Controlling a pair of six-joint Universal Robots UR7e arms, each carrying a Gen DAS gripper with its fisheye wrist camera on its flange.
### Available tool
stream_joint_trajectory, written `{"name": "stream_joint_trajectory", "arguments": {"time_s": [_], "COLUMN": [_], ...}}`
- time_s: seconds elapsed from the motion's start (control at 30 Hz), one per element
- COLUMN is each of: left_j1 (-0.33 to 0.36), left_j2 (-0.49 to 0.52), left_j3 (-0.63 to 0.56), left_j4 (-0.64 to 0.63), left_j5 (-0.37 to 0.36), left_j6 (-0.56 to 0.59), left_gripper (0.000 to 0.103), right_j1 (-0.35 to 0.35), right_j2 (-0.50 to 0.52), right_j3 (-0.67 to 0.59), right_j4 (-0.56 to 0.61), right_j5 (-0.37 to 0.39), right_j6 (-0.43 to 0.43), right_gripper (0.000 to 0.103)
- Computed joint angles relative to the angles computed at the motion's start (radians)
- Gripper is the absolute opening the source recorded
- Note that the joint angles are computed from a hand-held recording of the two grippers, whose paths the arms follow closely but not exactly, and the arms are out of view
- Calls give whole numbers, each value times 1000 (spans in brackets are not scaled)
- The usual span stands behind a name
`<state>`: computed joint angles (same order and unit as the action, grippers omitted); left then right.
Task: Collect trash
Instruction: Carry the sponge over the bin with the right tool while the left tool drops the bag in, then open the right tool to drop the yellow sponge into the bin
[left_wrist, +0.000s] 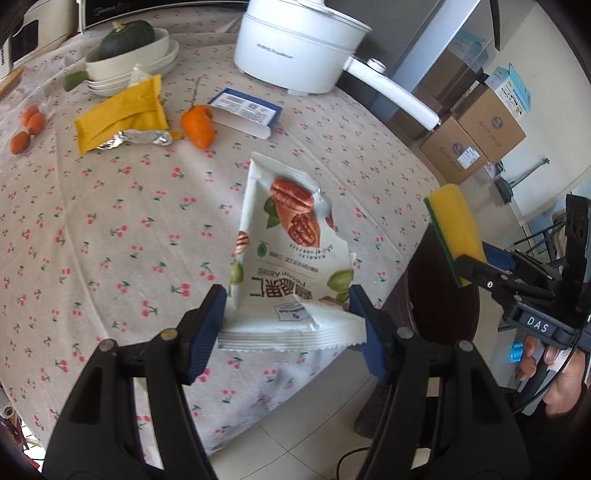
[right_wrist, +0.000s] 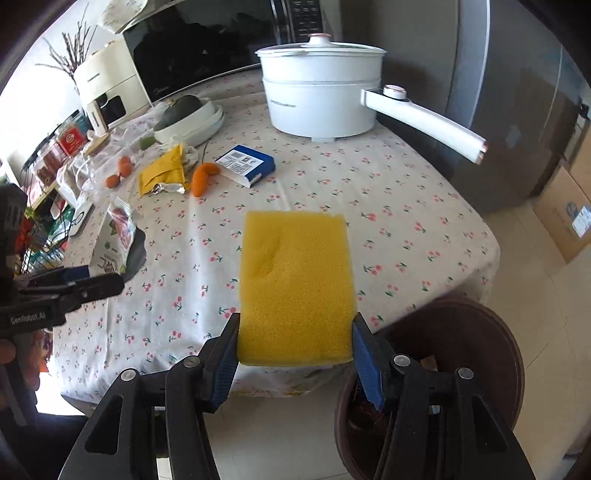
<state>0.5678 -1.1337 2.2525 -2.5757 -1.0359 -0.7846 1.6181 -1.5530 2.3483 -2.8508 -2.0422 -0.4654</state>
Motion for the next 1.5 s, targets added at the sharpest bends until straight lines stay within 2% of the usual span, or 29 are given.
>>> {"name": "stream_joint_trajectory", "arguments": {"time_s": [0.3,0.5,0.67,0.97,1.03,1.1,1.17,1.2,1.4,1.5], "left_j1": [-51,-77,-82,-93,-93,-98,-106,-111,-114,-111], "left_j2": [160,255,335,464,484,498,506,508,478,446], "left_j3": [-59,-105,-148,-235,-253,-265,-270,-269,-241,-205], "left_j4": [-91,-161,-213,-217,-211,-201,-189,-191,-179,-190], "left_j5": [-62,-114,-165,-214,-225,-218,-203,-187,-120,-87], "left_j6": [34,77,114,197,209,218,219,215,190,145], "left_gripper": [68,68,68,68,72,80,99,102,102,103], "right_j1": [-106,-230,-350,-504,-524,-540,-551,-554,-568,-553], "right_j2": [-192,-297,-383,-471,-473,-472,-471,-469,-471,-462], "right_j3": [66,119,128,121,118,113,108,107,97,97], "right_j4": [53,65,107,142,144,149,151,151,159,157], "right_j5": [33,33,81,142,143,142,141,142,156,149], "right_j6": [-74,-169,-202,-262,-272,-277,-278,-277,-282,-273], "right_gripper": [57,58,58,58,58,58,58,58,58,58]}}
